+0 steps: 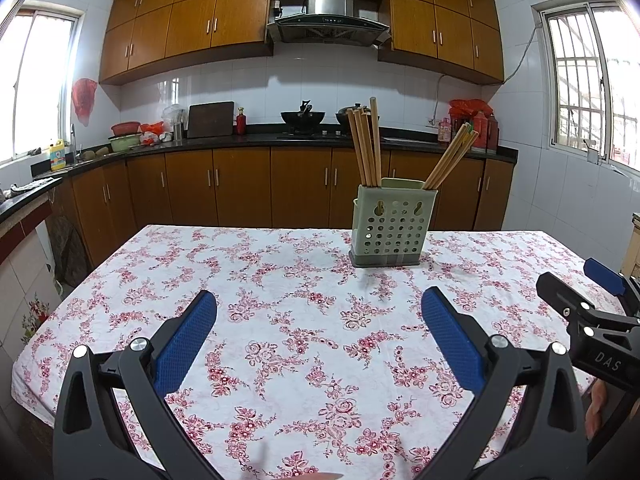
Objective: Organize utensils
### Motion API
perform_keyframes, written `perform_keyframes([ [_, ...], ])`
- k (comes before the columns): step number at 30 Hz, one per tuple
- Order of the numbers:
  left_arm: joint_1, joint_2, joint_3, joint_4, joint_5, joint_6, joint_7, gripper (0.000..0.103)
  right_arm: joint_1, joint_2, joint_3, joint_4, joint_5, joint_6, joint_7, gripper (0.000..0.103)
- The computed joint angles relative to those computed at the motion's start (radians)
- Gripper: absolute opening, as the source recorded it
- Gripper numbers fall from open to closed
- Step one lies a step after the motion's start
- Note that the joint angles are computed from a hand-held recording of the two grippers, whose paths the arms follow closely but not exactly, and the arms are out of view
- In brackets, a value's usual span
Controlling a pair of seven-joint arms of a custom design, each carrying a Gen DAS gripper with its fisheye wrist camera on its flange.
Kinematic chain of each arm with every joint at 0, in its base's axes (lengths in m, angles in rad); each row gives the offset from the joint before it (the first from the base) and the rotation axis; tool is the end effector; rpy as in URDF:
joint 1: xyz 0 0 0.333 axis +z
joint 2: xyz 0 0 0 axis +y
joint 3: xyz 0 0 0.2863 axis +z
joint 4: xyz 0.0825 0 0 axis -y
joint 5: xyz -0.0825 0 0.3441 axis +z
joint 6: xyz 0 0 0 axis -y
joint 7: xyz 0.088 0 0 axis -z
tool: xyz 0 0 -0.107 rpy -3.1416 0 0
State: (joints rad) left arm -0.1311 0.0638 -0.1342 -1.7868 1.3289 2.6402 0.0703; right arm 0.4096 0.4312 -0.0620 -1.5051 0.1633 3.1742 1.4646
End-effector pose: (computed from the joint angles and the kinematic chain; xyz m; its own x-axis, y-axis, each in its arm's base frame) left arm 0.5600 -0.1758 0.5666 0.2555 -0.9667 0.0111 -0.3419 -0.1011 -0.9343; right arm 0.6362 0.2250 0.5605 0.3236 -0.9458 -0.0263 -0.3168 -0.0822 -0.9449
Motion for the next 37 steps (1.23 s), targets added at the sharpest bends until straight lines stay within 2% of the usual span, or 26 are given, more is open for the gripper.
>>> perform_keyframes([
  [37,-0.007,0.008,0.001,0.007,-0.007,-0.003,-0.006,0.101,0.005,-0.002,-0.005,-0.003,0.000,-0.001,0.006,0.099],
])
